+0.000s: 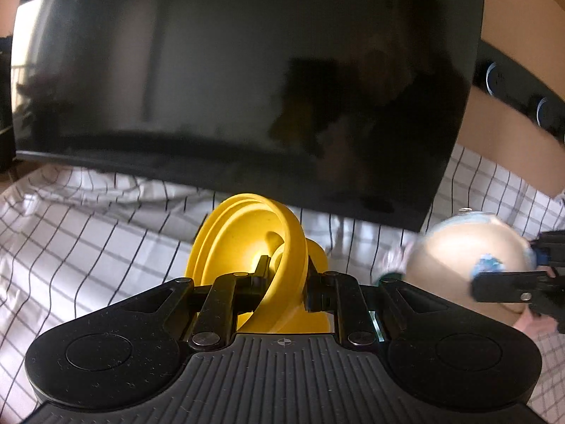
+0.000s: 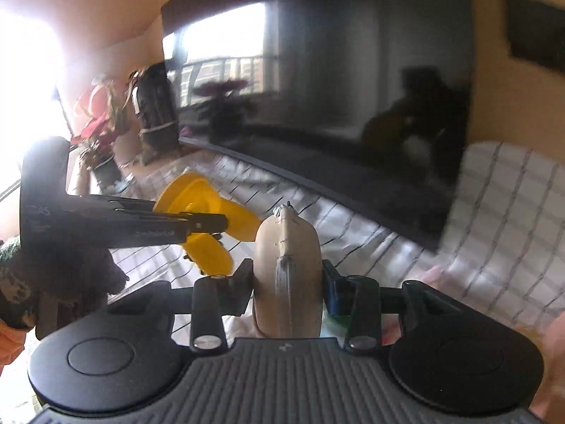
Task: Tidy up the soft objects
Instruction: 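Grasp the beige zippered pouch with the right tool while the left tool holds the yellow cup, then carry the yellow cup and beige pouch into the pink box and open both tools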
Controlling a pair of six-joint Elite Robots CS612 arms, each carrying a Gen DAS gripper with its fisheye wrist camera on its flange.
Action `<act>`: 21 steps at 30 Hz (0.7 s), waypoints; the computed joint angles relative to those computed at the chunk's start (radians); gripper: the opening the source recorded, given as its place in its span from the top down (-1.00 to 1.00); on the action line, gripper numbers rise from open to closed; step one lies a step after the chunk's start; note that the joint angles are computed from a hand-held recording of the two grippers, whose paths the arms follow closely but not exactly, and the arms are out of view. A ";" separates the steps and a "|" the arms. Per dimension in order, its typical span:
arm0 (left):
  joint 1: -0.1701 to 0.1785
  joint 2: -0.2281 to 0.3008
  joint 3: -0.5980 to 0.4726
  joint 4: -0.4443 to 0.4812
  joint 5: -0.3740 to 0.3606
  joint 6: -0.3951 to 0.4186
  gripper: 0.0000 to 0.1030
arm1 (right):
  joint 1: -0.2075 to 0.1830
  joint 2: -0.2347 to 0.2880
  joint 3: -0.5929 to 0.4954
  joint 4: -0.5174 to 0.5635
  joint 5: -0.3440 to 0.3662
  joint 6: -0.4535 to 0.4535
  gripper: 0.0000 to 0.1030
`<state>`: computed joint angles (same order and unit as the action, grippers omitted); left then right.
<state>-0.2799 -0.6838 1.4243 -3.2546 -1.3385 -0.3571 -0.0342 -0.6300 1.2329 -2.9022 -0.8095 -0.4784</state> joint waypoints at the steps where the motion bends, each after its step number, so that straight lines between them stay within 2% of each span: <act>1: -0.002 0.002 -0.008 -0.004 0.004 -0.007 0.61 | -0.005 -0.001 -0.002 -0.016 -0.004 0.012 0.25; 9: -0.037 0.020 -0.080 0.010 0.004 0.015 0.61 | -0.058 -0.017 0.020 -0.134 -0.029 0.083 0.24; 21: -0.130 0.077 -0.234 0.088 -0.029 0.063 0.61 | -0.167 -0.019 0.055 -0.268 -0.046 0.137 0.24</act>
<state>-0.4103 -0.6063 1.1902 -3.1663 -1.3671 -0.2939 -0.2016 -0.6492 1.2881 -3.1705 -0.8551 -0.3412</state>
